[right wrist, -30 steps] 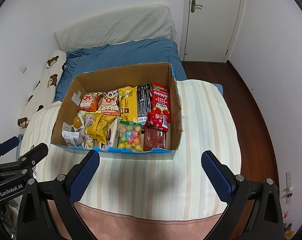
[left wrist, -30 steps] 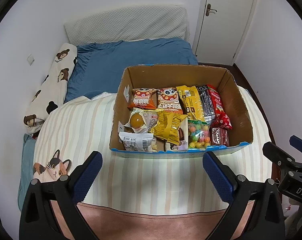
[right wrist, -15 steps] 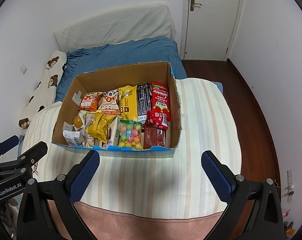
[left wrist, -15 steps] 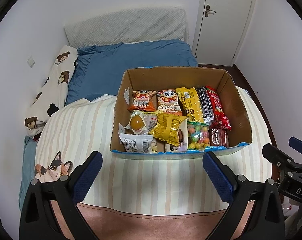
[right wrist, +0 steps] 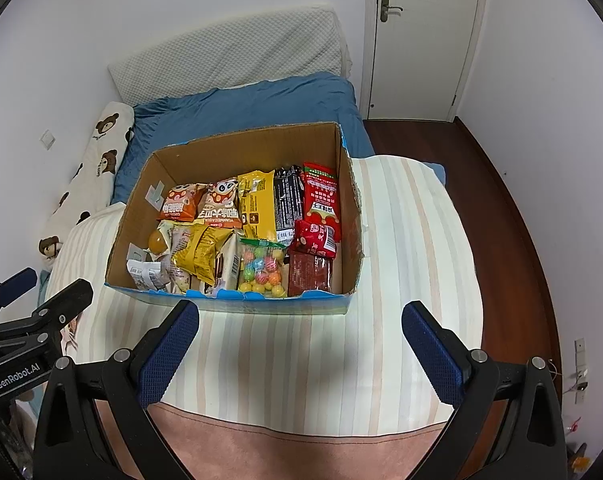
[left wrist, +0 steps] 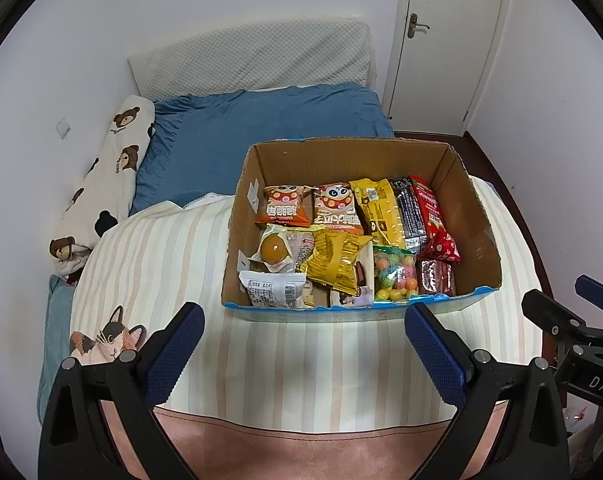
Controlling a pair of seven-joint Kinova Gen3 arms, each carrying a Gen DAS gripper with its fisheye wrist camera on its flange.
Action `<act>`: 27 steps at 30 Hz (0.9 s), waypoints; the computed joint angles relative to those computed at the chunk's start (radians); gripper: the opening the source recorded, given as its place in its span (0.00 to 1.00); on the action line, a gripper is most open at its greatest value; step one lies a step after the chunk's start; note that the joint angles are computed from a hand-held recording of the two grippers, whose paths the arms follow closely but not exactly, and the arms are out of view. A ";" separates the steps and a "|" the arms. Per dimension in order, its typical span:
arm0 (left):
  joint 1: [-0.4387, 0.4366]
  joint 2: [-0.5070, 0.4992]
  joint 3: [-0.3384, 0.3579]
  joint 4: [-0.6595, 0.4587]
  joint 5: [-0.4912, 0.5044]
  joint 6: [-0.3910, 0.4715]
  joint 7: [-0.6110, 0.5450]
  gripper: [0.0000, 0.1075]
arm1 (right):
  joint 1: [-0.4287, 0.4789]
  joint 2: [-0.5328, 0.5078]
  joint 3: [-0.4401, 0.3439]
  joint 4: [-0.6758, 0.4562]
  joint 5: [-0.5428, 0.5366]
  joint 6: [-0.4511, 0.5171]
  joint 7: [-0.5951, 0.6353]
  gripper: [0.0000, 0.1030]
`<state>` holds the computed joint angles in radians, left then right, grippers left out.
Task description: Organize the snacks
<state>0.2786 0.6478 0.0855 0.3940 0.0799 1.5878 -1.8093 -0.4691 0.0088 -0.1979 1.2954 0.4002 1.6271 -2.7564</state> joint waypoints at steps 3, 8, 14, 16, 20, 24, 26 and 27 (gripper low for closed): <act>0.002 -0.001 -0.003 0.002 -0.003 -0.001 0.003 0.96 | -0.001 0.000 -0.001 -0.002 0.001 0.003 -0.001 1.00; -0.001 -0.002 -0.003 0.001 -0.005 0.003 0.004 0.96 | -0.002 0.002 -0.001 -0.011 -0.002 0.009 0.001 1.00; -0.003 -0.005 -0.002 0.004 -0.003 0.006 0.001 0.96 | -0.006 0.005 -0.002 -0.021 0.001 0.020 0.001 1.00; -0.002 -0.005 -0.001 0.006 -0.003 0.005 0.000 0.96 | -0.006 0.004 -0.001 -0.017 0.001 0.017 -0.002 1.00; 0.001 -0.013 -0.001 0.020 -0.004 -0.003 -0.004 0.96 | -0.008 0.005 -0.002 -0.024 0.002 0.021 0.003 1.00; 0.001 -0.023 0.000 0.040 -0.003 -0.017 -0.007 0.96 | -0.009 0.004 -0.001 -0.026 0.001 0.020 0.004 1.00; 0.001 -0.023 0.001 0.039 -0.003 -0.016 -0.007 0.96 | -0.009 0.005 -0.001 -0.026 0.002 0.021 0.004 1.00; 0.000 -0.023 0.001 0.040 -0.003 -0.017 -0.009 0.96 | -0.009 0.004 -0.001 -0.025 0.001 0.019 0.002 1.00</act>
